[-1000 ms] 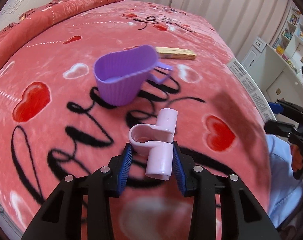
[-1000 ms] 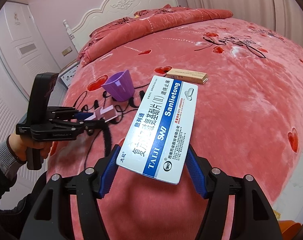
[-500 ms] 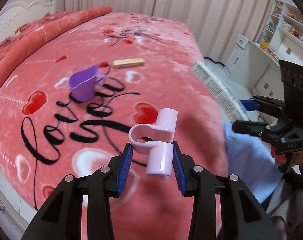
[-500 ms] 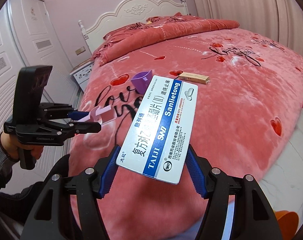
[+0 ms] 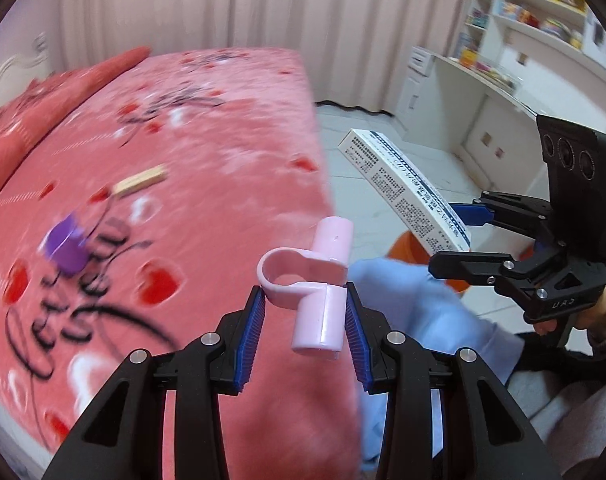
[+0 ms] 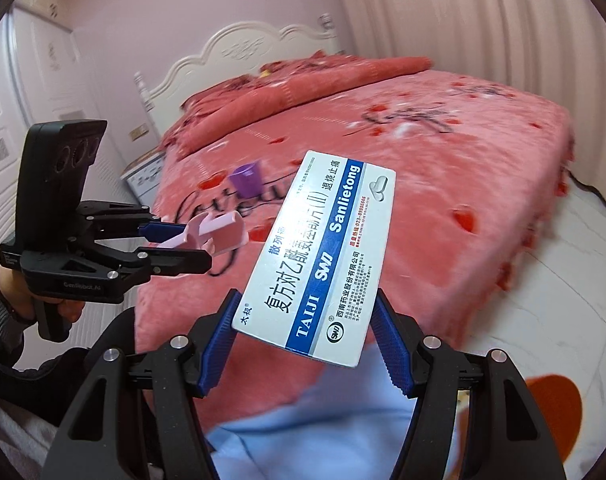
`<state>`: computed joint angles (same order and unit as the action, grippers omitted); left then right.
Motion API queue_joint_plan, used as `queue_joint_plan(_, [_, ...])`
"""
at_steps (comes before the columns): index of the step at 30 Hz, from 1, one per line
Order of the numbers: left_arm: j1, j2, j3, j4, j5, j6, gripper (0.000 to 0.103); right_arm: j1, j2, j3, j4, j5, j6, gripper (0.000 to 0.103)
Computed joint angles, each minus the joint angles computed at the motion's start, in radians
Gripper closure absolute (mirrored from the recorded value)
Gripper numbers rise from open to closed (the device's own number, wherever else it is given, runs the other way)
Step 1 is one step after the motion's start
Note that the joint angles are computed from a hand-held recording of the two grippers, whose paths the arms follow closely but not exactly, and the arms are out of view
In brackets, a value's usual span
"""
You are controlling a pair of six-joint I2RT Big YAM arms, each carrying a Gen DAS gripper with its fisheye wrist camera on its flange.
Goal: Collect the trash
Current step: 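Carry the pink clip and Sanlietong box with both tools over the bin, then open the left tool over the bin while the right tool drops the Sanlietong box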
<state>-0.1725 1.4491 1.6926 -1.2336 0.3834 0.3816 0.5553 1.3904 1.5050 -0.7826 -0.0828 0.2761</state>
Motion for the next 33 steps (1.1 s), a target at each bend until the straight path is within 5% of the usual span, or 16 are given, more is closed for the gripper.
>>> queue_joint_plan(16, [-0.330,0.256,0.266,-0.048,0.025,0.042,0.062,-0.319,-0.378,-0.349,-0.060,0.084,0.086,0.039])
queue_joint_plan(33, [-0.491,0.466,0.438,-0.134,0.008,0.077,0.062,-0.655,-0.531,-0.547,-0.078,-0.051,0.054,0.039])
